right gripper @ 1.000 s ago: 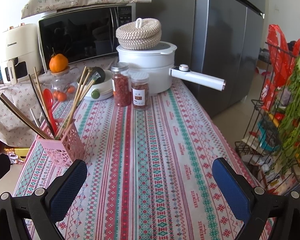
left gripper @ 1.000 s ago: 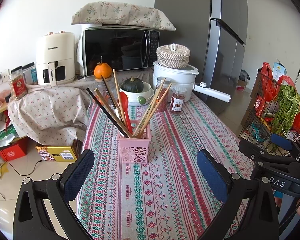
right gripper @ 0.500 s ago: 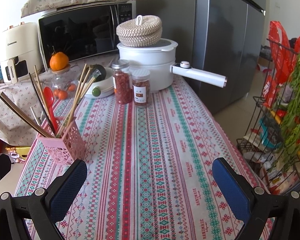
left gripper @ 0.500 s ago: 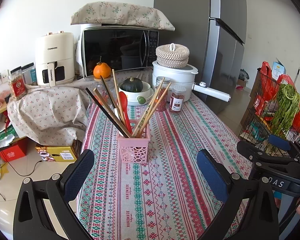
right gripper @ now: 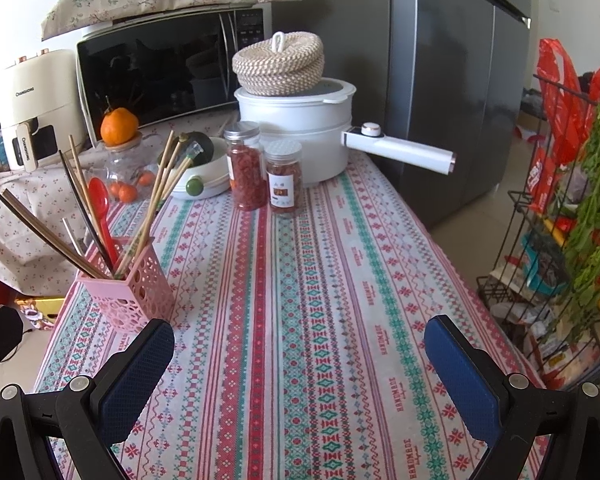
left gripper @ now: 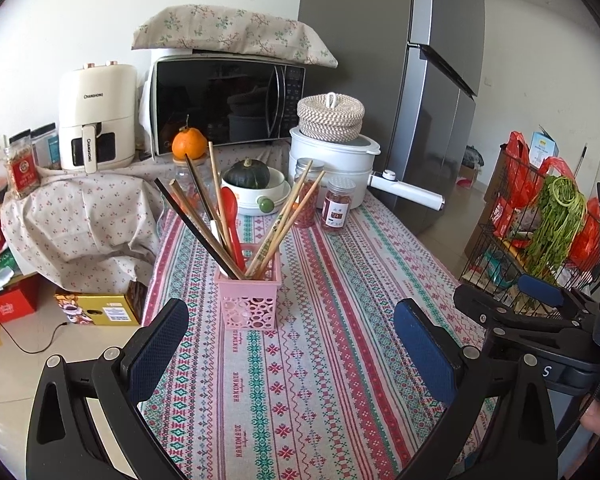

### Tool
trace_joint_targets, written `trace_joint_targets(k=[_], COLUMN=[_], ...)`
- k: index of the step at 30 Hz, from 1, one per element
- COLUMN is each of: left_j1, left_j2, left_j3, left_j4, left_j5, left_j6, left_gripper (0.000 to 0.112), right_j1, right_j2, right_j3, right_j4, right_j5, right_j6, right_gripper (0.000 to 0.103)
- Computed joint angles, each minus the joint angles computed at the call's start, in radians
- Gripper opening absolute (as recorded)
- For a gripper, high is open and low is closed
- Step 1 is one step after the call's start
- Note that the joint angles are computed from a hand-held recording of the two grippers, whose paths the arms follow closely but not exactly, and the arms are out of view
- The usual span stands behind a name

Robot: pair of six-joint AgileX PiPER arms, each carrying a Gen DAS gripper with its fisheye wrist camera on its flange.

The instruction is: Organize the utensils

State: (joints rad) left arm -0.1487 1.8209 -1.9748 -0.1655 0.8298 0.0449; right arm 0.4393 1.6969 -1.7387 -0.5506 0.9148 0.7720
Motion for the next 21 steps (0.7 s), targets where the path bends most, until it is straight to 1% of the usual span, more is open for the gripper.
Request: trace_joint_targets(k=[2,4,8,17,21], left_j1=[-0.004,-0.016,-0.025,-0.021,-0.020], left_j2=[0.010,0.009,0.007,0.022,0.019], left_j3=[-0.021,-0.023,-0.026,-0.051,-0.044], left_j4=[0.012,0.066,0.086,0.077,0.080], left_j5=[0.024,0.030,0.039,0.076,0.068], left_j6=[-0.015,-0.075,-0.094,-0.098,-0.098], left_gripper=[0.103,0.103,0.103,0.103,0.103], right_j1=[0.000,0.000,-0.004,-0.006,-0.007], right_j2=[0.001,0.004,0.007,0.011,0.012], right_j3=[-0.001,-0.006,-0.008,-0.013,-0.014], right_j4=[0.008,0.015,0.028,0.044,0.048], right_j5=[-0.001,0.005,0.009,0.013,0.013], right_j6=[-0.011,-0.021,-0.036,-0.051,-0.053], right_gripper=[0.103,0.103,0.103,0.103,0.103])
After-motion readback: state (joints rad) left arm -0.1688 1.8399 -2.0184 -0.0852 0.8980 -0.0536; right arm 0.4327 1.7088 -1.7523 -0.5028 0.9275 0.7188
